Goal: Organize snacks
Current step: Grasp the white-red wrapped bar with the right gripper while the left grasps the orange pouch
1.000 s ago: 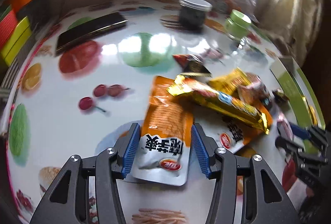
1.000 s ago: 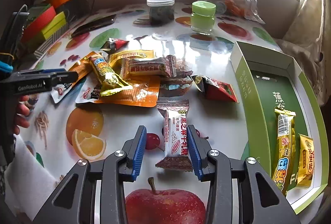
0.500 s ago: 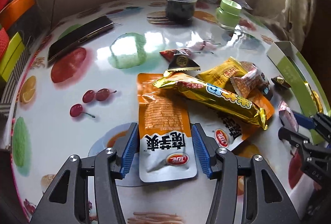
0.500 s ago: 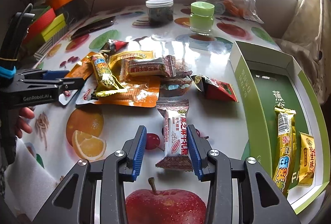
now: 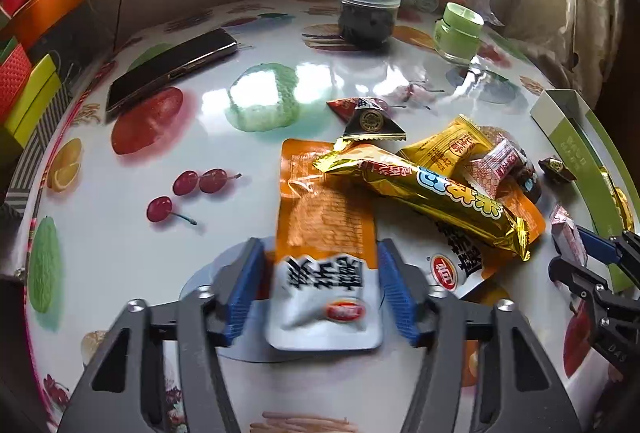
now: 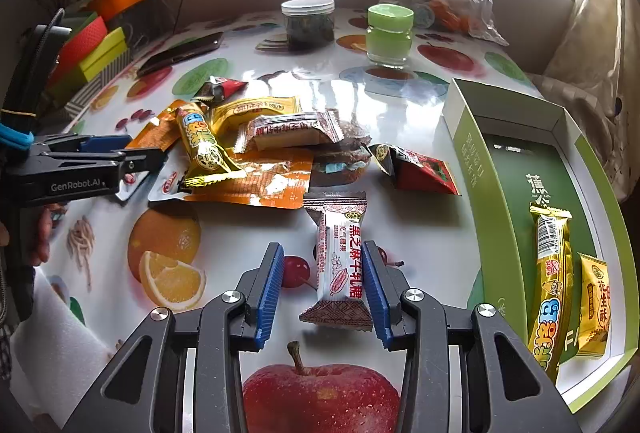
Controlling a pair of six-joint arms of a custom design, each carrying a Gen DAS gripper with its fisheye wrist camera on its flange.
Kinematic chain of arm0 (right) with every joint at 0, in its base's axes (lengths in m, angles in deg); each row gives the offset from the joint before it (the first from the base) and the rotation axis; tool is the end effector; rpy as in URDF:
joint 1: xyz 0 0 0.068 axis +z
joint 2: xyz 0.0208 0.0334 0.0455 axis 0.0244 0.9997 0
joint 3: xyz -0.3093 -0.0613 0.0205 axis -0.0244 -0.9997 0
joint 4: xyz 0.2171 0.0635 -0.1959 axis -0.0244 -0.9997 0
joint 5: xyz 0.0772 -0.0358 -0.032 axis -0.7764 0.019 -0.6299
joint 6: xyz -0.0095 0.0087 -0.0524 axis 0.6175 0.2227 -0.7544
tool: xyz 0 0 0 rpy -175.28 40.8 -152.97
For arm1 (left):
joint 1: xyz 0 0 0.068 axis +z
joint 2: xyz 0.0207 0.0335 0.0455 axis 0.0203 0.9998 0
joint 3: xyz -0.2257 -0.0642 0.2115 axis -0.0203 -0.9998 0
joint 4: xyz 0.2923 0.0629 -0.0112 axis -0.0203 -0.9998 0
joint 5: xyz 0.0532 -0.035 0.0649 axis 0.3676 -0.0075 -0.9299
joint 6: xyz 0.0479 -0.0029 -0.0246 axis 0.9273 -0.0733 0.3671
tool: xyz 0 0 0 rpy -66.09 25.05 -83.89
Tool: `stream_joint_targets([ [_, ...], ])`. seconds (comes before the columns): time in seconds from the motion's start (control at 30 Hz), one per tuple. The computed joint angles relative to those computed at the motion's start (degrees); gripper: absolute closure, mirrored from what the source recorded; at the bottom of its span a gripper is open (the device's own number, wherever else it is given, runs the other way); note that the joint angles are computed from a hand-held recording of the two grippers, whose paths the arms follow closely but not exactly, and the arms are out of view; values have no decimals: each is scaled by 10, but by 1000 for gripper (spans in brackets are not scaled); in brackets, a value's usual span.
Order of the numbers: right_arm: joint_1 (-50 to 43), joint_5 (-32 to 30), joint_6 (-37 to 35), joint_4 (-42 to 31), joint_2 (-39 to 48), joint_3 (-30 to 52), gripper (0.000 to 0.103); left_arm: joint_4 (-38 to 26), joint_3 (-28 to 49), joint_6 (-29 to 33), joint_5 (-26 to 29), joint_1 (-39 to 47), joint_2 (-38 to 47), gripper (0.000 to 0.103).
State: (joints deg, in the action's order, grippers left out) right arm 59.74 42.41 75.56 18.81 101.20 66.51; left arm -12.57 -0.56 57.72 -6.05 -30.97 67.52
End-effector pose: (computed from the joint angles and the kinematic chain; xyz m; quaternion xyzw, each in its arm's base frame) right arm 0.1232 0.1671 0.0308 0.0119 0.9504 0.0260 0.3097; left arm 0.2417 -0.1496 0.0336 0.2076 0.9409 -0.0648 0.2597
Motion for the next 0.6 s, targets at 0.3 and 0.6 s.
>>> stream_joint_targets([
  [0.3, 3, 3, 6, -1, -2, -2, 68, 16, -15, -16, 16, 9, -11, 55],
  [0.6, 16, 9, 25, 8, -6, -12, 84, 26, -36, -28, 16, 8, -28, 56],
])
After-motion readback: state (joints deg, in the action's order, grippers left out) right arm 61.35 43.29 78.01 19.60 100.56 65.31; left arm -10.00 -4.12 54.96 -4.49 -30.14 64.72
